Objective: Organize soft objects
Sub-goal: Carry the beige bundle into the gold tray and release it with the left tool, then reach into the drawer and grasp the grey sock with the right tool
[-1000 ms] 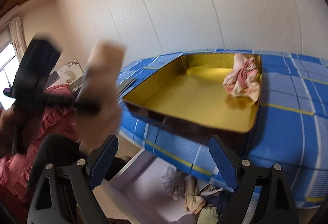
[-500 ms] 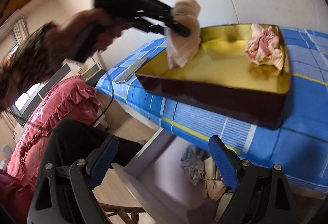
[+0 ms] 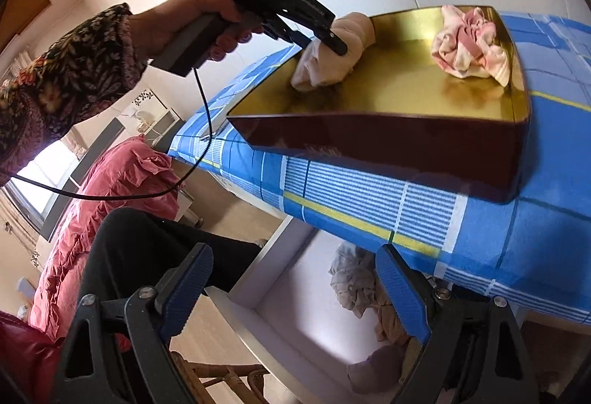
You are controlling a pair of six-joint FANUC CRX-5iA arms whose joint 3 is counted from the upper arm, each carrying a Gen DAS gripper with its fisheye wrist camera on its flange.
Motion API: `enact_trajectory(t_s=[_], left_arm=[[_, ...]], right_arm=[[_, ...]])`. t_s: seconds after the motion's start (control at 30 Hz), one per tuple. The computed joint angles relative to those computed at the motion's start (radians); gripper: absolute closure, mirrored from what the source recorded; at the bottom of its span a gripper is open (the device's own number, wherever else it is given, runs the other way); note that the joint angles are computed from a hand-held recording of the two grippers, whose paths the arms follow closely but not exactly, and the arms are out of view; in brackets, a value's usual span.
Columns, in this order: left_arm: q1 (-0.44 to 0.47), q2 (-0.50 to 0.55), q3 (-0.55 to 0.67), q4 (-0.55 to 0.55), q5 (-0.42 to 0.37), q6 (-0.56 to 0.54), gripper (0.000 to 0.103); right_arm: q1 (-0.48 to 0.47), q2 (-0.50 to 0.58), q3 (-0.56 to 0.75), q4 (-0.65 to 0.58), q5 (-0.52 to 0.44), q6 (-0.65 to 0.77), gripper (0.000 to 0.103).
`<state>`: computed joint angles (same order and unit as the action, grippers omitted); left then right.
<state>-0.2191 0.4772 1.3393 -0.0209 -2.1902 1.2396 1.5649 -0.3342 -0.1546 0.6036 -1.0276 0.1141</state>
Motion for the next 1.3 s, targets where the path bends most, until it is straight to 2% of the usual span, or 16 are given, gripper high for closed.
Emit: enact_trajectory(t_s=[0.07,0.13,0.2,0.27,0.37,0.5,0.57,0.67,0.77,0.93,1.1,1.23,1.3], left_arm=[[-0.020,-0.080,-0.128,-0.043,0.057,-0.031,0.053],[-0.039,-0.131,-0.204,-0.086,0.108,-0.043,0.053],[-0.043,-0.148,-0.222,-0.103,0.143,-0.039,0.053],[-0.048,-0.178,-0.263,-0.132,0.188,-0.019,0.053],[-0.034,-0.215,-0.313,-0.106,0.222,-0.005,0.052],[0.006,-0.288,-0.404,-0.040,0.267,0.007,0.050],[0.021,-0.292,-0.394,0.001,0.272,0.030,0.050],[0.062,-0.356,-0.471,0.059,0.317,0.030,0.050],[0.063,-0.375,-0.486,0.044,0.342,0.024,0.050],[0.033,-0.356,-0.482,0.019,0.353,0.026,0.059],[-0.028,-0.332,-0.461,-0.086,0.384,0.020,0.068],[-0.050,-0.295,-0.416,-0.127,0.410,0.046,0.069],[-0.038,-0.297,-0.422,-0.106,0.438,0.088,0.069]], right_arm=[[-0.001,0.007,0.010,-0.020,-0.006,0.013,0.013],[-0.003,0.022,0.028,-0.046,-0.019,0.035,0.012],[-0.007,0.036,0.047,-0.083,-0.029,0.067,0.012],[-0.010,0.053,0.066,-0.116,-0.046,0.091,0.006],[-0.031,0.084,0.105,-0.210,-0.074,0.140,0.002],[-0.056,0.165,0.202,-0.326,-0.217,0.222,0.000],[-0.063,0.171,0.201,-0.359,-0.219,0.240,0.000],[-0.076,0.190,0.216,-0.405,-0.243,0.270,0.000],[-0.084,0.210,0.230,-0.422,-0.278,0.287,0.000],[-0.086,0.206,0.217,-0.418,-0.299,0.251,0.000],[-0.091,0.199,0.210,-0.410,-0.310,0.223,0.000],[-0.097,0.198,0.210,-0.417,-0.322,0.212,0.000],[-0.097,0.199,0.211,-0.413,-0.331,0.210,0.000]])
